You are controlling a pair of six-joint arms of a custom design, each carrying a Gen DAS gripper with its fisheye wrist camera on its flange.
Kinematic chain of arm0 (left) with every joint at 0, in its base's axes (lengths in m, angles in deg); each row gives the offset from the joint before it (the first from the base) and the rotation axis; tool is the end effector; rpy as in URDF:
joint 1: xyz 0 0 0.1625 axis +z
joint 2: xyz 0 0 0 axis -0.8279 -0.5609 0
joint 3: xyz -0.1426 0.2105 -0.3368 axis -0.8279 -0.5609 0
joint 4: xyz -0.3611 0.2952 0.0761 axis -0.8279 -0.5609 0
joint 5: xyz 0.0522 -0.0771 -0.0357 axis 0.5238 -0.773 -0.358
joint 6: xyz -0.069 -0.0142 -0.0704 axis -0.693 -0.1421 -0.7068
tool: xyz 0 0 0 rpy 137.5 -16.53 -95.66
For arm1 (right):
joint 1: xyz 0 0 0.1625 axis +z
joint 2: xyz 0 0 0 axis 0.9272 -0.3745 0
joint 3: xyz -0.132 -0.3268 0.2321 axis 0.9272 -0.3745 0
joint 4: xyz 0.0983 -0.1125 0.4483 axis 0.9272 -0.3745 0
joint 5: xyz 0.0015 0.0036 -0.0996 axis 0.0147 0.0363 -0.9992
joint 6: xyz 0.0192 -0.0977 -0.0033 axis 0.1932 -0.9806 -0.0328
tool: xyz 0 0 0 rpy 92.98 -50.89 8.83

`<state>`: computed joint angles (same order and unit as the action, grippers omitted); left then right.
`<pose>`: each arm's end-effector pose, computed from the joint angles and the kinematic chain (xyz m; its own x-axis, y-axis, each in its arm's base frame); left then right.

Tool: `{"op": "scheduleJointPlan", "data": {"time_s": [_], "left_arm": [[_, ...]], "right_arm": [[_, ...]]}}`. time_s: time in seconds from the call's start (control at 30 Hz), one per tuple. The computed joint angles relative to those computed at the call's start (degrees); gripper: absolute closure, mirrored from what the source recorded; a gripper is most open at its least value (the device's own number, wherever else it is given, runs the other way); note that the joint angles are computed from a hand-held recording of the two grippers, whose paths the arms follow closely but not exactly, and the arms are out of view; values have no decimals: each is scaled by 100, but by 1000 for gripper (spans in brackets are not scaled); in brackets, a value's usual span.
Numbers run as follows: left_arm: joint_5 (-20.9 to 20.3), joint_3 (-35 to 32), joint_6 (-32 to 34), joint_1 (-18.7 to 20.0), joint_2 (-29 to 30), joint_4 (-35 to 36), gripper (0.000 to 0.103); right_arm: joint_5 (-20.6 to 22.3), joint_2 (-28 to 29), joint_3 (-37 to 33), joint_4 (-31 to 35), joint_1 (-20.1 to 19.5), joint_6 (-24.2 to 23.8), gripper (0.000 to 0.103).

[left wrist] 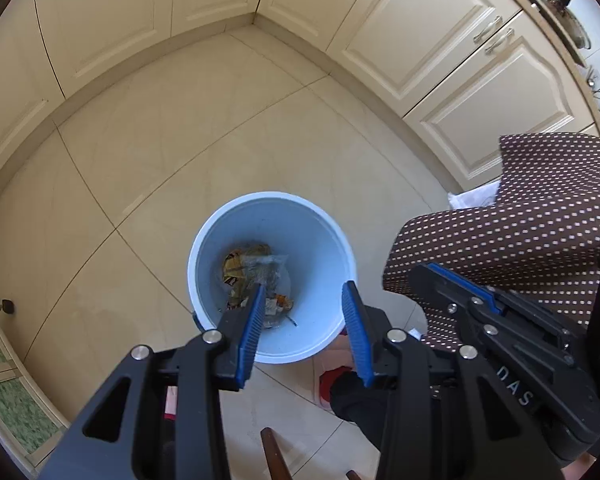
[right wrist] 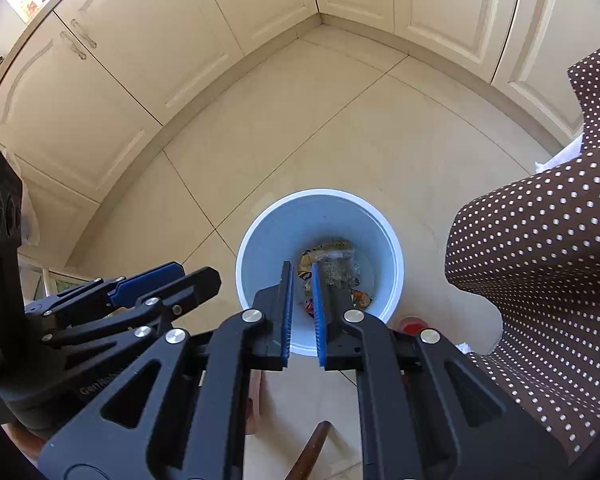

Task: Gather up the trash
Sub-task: 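Move both grippers back over the table toward the red can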

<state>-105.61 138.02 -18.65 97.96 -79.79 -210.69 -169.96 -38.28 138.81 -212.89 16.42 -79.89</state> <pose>-0.4424 -0.6533 -0.0807 -0.8972 -0.1587 -0.4121 0.0116 0.9244 -0.3812 0.0272 -0.6924 0.3630 -0.8260 -0.2768 0.4911 -0.3750 0.9202 -0.1121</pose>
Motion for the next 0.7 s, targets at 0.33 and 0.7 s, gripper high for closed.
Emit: {"op": "scheduleJointPlan", "data": {"time_s": [0.33, 0.7], "left_arm": [[681, -440, 242, -733, 11, 369, 64], [1358, -3002, 1920, -1675, 1284, 966, 45]], "right_arm": [[295, -887, 152, -129, 192, -317, 92], [758, -2245, -253, -344, 221, -983, 92]]}}
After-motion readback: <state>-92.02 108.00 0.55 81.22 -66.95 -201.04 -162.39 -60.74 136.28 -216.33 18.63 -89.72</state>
